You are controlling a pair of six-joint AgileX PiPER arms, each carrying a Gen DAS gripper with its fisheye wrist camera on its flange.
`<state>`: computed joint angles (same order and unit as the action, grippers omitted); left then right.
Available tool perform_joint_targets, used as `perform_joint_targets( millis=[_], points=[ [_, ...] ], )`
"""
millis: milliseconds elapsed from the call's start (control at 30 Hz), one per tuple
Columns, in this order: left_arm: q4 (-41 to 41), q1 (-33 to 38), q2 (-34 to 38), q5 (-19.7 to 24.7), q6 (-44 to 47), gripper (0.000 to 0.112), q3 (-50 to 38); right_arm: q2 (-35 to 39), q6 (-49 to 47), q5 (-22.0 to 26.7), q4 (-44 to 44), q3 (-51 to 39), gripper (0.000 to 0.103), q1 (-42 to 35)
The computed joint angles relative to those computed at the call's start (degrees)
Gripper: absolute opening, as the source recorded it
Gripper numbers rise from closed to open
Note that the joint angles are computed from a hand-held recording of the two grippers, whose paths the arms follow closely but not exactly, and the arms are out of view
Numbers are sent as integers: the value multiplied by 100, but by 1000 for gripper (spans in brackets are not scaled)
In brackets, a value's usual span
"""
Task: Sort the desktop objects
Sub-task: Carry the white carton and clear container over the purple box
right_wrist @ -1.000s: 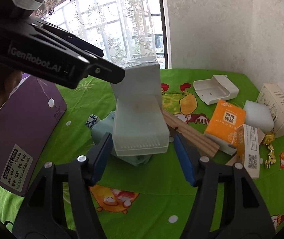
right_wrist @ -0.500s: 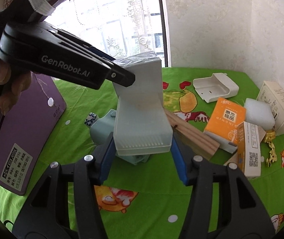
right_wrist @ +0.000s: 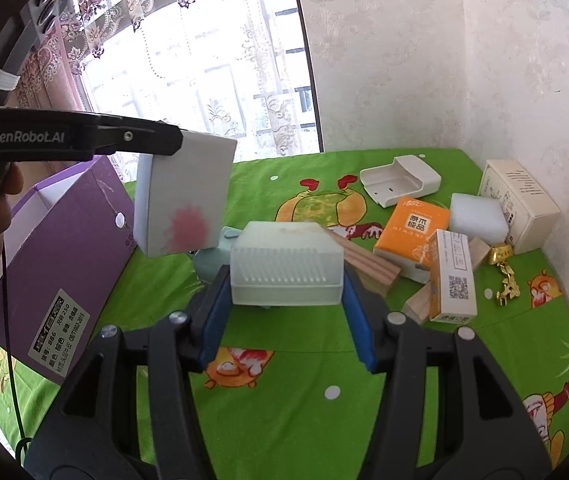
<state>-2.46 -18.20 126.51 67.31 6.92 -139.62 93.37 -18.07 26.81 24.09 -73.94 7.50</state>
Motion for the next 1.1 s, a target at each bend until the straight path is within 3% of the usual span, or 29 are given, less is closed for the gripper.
perform_joint_targets(
  millis=[300,600,900,1000,1100],
  points=[
    [-578,160,-1726,-1571,-30,34,2844,-565,585,20,-512,268,56,173],
    [-1533,598,-3071,-2655,369,34,4798,-876,1252,107,-1123,132,56,574],
    [-1253,1359,-4266,-3441,147,34,5981,-810,1845,91,-1796,-387,56,1424],
    [-415,1454,-4537,-3734,-538,34,6320,-661,2091,81,-2049,-606,56,1770],
    [-617,1780,-4707,-3866,-355,34,6544,-487,2306,73,-2281,-834,56,2091]
  ],
)
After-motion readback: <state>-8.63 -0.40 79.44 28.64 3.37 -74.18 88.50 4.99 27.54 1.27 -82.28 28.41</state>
